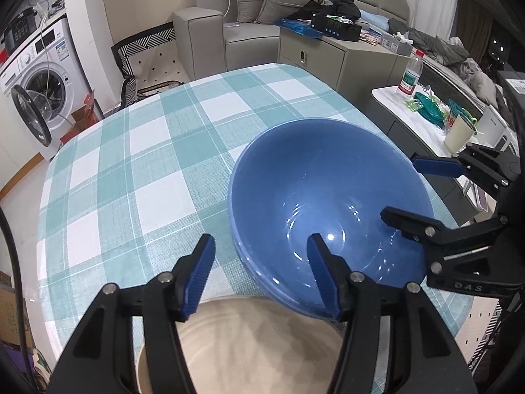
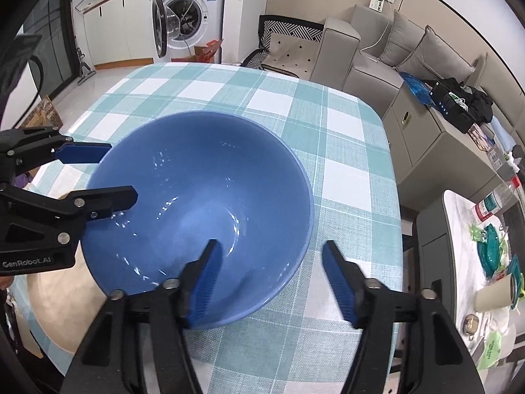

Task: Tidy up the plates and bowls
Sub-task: 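Open the left gripper and withdraw while the right gripper opens and withdraws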

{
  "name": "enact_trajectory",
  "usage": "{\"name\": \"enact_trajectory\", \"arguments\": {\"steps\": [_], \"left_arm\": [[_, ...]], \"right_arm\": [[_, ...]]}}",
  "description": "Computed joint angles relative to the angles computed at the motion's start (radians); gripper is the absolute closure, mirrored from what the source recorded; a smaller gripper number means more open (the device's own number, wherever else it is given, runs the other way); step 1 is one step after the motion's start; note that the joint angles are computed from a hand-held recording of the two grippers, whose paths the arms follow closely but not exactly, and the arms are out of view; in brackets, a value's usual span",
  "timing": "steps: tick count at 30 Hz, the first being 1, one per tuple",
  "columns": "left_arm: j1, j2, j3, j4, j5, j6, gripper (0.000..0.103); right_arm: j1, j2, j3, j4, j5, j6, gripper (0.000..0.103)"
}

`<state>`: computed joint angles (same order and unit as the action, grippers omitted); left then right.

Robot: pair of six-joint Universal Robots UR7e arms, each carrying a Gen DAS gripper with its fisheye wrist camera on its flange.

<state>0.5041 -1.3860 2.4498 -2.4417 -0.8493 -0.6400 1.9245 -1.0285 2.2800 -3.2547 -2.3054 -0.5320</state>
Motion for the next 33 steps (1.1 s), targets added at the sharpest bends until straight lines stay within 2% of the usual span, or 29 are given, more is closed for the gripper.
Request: {"name": "enact_trajectory", "arguments": {"steps": [4,7,8,15,17,22,25,33], "left_arm": [[0.003,-0.010,0.010,-0.013,-0.005,-0.004,0.037],[0.002,-0.016,0.023,-0.032,0.002,-0.013,0.018],[-0.001,-0.021,0.033,-0.054,0.006,-0.014,0.017],[0.003,-0.029,0.058,-0.110,0.013,-0.012,0.015],[0.003,-0.030,0.067,-0.128,0.016,-0.013,0.010],[0.002,-0.026,0.079,-0.155,0.031,-0.014,0.005],[0.004,-0.025,0.086,-0.169,0.037,-0.015,0.002],[0.016,-0.021,0.105,-0.243,0.034,0.002,0.000]], "right_arm": [[-0.019,-0.028,0.015,-0.009,0.062,0.011,0.023],[-0.032,-0.040,0.025,-0.018,0.092,0.025,0.020],[-0.039,-0.047,0.028,-0.016,0.107,0.035,0.019],[-0.087,-0.083,0.059,-0.039,0.204,0.066,0.013],[-0.100,-0.093,0.073,-0.054,0.237,0.065,0.007],[-0.127,-0.110,0.097,-0.088,0.305,0.064,0.002],[-0.145,-0.117,0.105,-0.102,0.338,0.071,0.001],[-0.175,-0.123,0.120,-0.119,0.395,0.070,0.001]]}}
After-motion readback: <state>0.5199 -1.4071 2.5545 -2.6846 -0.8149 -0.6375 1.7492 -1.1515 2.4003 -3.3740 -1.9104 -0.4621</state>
